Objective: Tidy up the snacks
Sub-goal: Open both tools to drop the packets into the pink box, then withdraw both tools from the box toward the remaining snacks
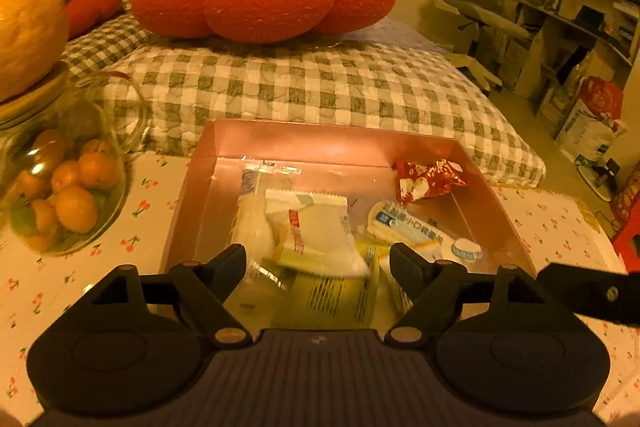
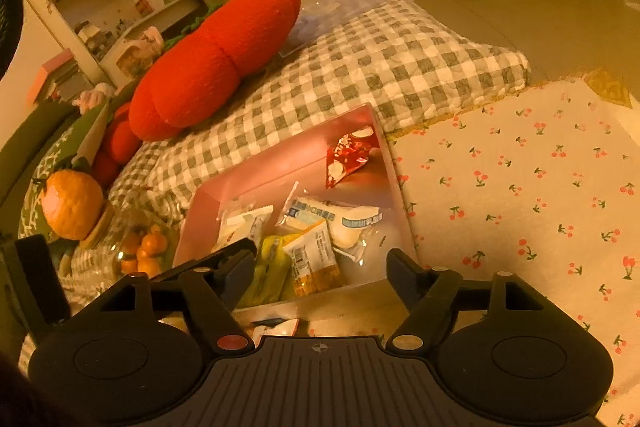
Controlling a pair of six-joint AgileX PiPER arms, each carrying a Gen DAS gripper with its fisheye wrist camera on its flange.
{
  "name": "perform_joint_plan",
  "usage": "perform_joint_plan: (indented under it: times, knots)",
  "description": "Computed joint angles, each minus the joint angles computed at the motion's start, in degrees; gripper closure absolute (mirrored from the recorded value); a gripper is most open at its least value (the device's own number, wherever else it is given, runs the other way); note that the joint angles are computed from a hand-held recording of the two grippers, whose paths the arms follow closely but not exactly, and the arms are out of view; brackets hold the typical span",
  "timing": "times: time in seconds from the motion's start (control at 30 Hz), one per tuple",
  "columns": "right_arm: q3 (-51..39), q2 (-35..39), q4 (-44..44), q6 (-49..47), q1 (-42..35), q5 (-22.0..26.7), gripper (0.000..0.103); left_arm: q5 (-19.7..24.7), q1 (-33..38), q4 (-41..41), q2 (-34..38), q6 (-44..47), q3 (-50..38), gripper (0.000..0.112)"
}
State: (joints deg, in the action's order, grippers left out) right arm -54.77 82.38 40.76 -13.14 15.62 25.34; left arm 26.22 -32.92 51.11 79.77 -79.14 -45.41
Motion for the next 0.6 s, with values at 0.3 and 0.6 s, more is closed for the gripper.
perform_joint_plan:
  times: [0.3,0.6]
  knots:
    - [1.2,-4.83,-8.87,8.01,0.74,2.71,0.019,6.8,-4.22,-5.85,-6.99,3.01,1.99,0.024]
    - [2.85,-9.79,-16.87,14.77,2.96,5.94,0.015,16.09,-9.55,-9.49,-11.96,3.08,2.34,0.018]
